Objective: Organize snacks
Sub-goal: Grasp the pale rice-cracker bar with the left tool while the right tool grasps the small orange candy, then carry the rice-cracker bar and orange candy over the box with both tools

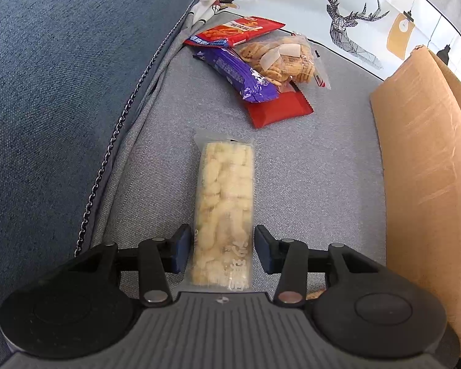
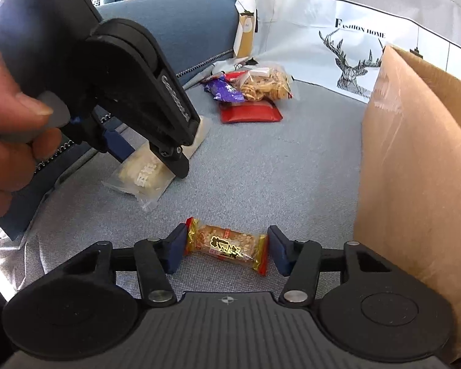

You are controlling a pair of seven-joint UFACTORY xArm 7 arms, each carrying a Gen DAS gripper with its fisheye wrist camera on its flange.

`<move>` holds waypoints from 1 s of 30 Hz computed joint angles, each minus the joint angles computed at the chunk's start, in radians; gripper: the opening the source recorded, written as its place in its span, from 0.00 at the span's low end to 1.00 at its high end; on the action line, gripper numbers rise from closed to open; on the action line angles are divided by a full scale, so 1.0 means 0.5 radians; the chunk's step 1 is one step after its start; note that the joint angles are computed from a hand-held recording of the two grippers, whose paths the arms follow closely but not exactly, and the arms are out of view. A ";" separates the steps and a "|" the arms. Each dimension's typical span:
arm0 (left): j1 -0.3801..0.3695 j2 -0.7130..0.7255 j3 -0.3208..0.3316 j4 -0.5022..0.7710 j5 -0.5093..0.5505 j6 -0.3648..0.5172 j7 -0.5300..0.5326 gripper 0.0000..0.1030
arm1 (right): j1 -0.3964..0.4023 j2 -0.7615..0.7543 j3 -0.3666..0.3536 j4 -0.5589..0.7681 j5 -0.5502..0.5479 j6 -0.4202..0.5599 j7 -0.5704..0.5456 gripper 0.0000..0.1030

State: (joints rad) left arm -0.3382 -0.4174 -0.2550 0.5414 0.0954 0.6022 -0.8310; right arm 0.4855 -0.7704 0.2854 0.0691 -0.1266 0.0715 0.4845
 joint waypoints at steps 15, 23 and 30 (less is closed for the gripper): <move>0.006 -0.104 -0.030 -0.057 0.011 -0.131 -0.081 0.39 | 0.023 -0.381 0.040 -0.015 -0.090 0.171 -0.046 0.55; 0.070 -0.292 -0.100 -0.093 0.072 -0.268 -0.223 0.39 | -0.005 -0.664 -0.111 0.074 -0.086 0.316 -0.258 0.55; 0.109 -0.393 -0.187 -0.053 0.134 -0.356 -0.292 0.39 | -0.265 -0.793 -0.404 0.170 -0.058 0.289 -0.667 0.55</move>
